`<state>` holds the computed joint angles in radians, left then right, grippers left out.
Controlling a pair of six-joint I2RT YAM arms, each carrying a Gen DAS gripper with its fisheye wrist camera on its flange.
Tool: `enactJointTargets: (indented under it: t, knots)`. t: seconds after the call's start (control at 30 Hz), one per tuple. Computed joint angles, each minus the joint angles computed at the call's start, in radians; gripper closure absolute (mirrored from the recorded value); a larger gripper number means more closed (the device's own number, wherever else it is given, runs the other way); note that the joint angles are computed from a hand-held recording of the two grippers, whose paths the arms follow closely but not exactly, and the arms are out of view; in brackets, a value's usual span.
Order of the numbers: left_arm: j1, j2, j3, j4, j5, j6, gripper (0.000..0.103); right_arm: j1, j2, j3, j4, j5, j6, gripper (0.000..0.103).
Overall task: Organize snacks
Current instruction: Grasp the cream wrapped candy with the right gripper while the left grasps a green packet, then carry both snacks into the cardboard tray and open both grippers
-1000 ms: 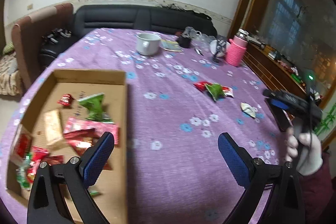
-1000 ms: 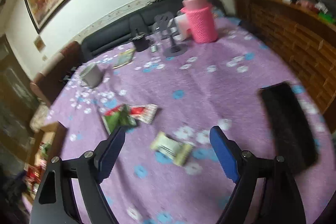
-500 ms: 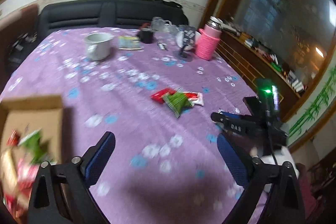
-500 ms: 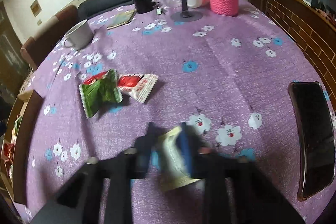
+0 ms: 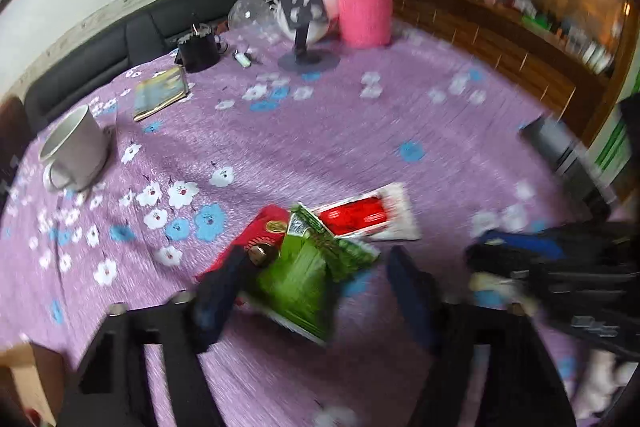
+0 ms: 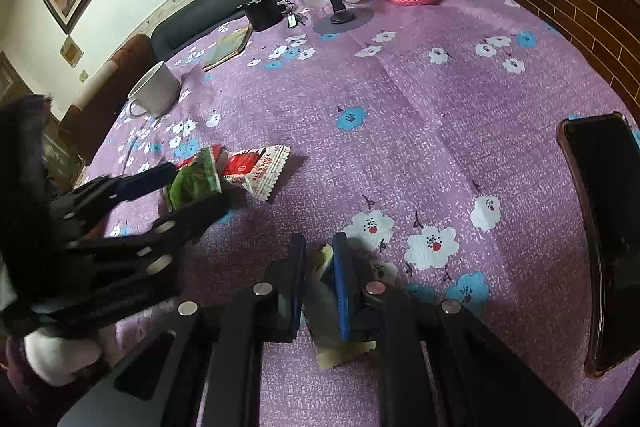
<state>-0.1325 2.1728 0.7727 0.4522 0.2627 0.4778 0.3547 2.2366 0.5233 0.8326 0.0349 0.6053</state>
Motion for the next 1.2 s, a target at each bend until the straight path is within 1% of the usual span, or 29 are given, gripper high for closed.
enactJointTargets:
  t: [0.03,0.07,0.13,0.23,0.37,0.4,0.5,0.53,0.57,0.6,0.63,0.67,0.7,0.77,0.83,0.87,0.9,0.93,0.97,1.0,1.07,1.2]
  knots:
    - [-0.003,0.001,0.002,0.004,0.001,0.01,0.052,0.001,-0.001,0.001,-0.004,0.002,-0.001,0.091]
    - [0.004,-0.003,0.012,-0.025,0.02,0.007,0.054,0.004,-0.004,-0.002,-0.006,0.006,-0.001,0.091]
    - [0.019,-0.01,0.015,-0.056,0.046,-0.009,0.055,0.007,-0.007,-0.004,-0.007,0.008,-0.001,0.093]
    - [0.041,-0.026,-0.023,-0.029,0.062,-0.02,0.055,0.001,-0.006,-0.023,0.033,-0.011,0.002,0.095]
    - [0.114,-0.086,-0.09,-0.033,0.141,-0.025,0.055,-0.018,0.006,-0.056,0.133,-0.077,0.003,0.097]
    - [0.129,-0.1,-0.097,-0.045,0.162,-0.021,0.064,-0.015,0.004,-0.061,0.144,-0.077,0.004,0.097]
    - [0.199,-0.172,-0.155,-0.081,0.23,0.001,0.064,-0.007,0.004,-0.048,0.135,-0.104,-0.027,0.095]
    - [0.224,-0.193,-0.168,-0.098,0.254,0.009,0.064,-0.002,0.012,-0.042,0.137,-0.102,-0.02,0.095]
    - [0.249,-0.214,-0.183,-0.112,0.279,0.015,0.064,0.001,0.013,-0.032,0.12,-0.098,-0.02,0.086]
    - [0.262,-0.227,-0.191,-0.119,0.292,0.017,0.064,0.008,0.011,-0.014,0.079,-0.098,-0.036,0.078]
    - [0.28,-0.244,-0.202,-0.129,0.308,0.025,0.064,0.019,0.008,-0.003,0.05,-0.082,-0.044,0.062]
    - [0.304,-0.268,-0.219,-0.138,0.326,0.034,0.064,0.028,0.007,-0.004,0.051,-0.07,-0.05,0.056]
    - [0.319,-0.282,-0.225,-0.148,0.337,0.038,0.064,0.043,-0.003,0.001,0.025,-0.054,-0.063,0.053]
    - [0.375,-0.323,-0.236,-0.195,0.38,0.058,0.064,0.077,-0.018,0.014,-0.031,-0.012,-0.093,0.039]
    - [0.429,-0.354,-0.237,-0.243,0.416,0.082,0.064,0.131,-0.034,0.043,-0.126,0.052,-0.154,0.036]
    - [0.474,-0.377,-0.238,-0.284,0.442,0.108,0.064,0.163,-0.035,0.058,-0.166,0.104,-0.166,0.036]
    - [0.509,-0.388,-0.23,-0.323,0.464,0.13,0.064,0.179,-0.037,0.067,-0.192,0.13,-0.175,0.038]
    - [0.548,-0.398,-0.223,-0.362,0.485,0.154,0.064,0.196,-0.039,0.08,-0.227,0.167,-0.183,0.051]
    - [0.604,-0.408,-0.212,-0.412,0.512,0.187,0.064,0.204,-0.042,0.085,-0.247,0.201,-0.179,0.075]
    - [0.642,-0.408,-0.202,-0.44,0.527,0.211,0.064,0.196,-0.045,0.079,-0.245,0.202,-0.172,0.085]
    - [0.734,-0.408,-0.176,-0.509,0.56,0.266,0.064,0.151,-0.05,0.049,-0.193,0.136,-0.158,0.085]
    - [0.923,-0.364,-0.085,-0.636,0.613,0.362,0.063,0.147,-0.037,0.036,-0.142,0.141,-0.128,0.086]
